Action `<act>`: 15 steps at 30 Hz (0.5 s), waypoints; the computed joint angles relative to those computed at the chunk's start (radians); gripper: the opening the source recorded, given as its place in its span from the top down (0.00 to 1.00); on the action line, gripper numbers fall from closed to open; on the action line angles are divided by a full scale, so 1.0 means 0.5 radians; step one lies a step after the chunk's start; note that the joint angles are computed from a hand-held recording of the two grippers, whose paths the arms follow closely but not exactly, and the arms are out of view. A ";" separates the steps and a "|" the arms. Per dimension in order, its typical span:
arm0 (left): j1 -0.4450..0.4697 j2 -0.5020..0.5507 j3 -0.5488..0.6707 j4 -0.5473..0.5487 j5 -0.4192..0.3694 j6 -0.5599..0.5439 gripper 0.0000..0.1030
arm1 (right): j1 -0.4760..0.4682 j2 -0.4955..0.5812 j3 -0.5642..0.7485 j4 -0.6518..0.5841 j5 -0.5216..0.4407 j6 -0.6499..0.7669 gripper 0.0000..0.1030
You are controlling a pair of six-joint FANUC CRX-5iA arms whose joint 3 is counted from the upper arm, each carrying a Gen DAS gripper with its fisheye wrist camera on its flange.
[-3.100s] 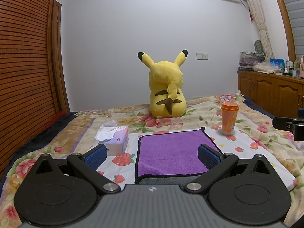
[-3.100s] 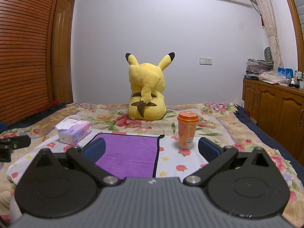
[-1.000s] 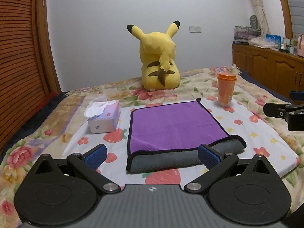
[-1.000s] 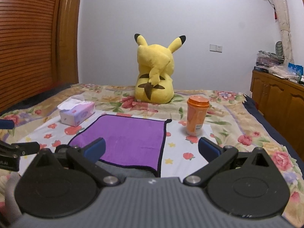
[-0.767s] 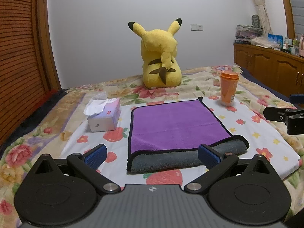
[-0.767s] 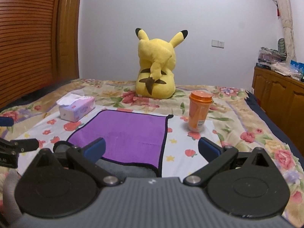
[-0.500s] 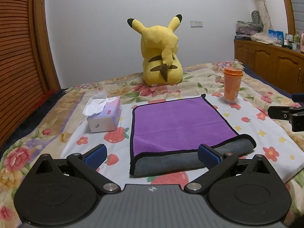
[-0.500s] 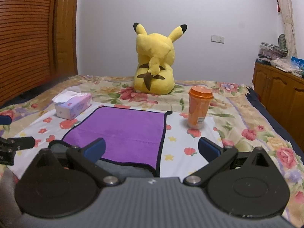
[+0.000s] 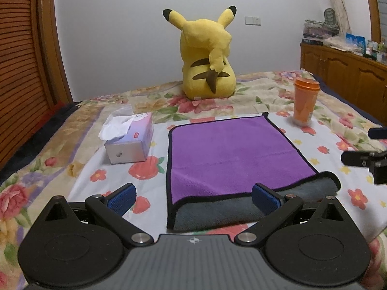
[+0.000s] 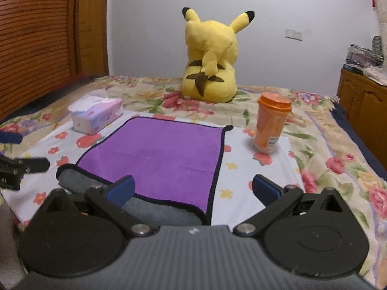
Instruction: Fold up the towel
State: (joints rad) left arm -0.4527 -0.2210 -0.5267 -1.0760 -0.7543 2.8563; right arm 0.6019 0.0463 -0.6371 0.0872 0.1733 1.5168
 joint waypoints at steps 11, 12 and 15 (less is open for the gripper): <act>0.408 0.023 -0.035 0.256 0.382 -0.339 0.04 | -0.128 0.125 -0.087 0.839 0.118 -0.715 0.01; 0.458 0.030 -0.042 0.314 0.428 -0.410 0.05 | -0.137 0.133 -0.087 0.883 0.121 -0.751 0.01; 0.601 0.046 -0.071 0.506 0.560 -0.636 0.10 | -0.162 0.164 -0.080 0.984 0.138 -0.831 0.01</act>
State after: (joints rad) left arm -0.1522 -0.1978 -0.5624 -0.8231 -0.4745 2.5385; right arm 0.5208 0.1285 -0.6770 0.5792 0.2420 1.1015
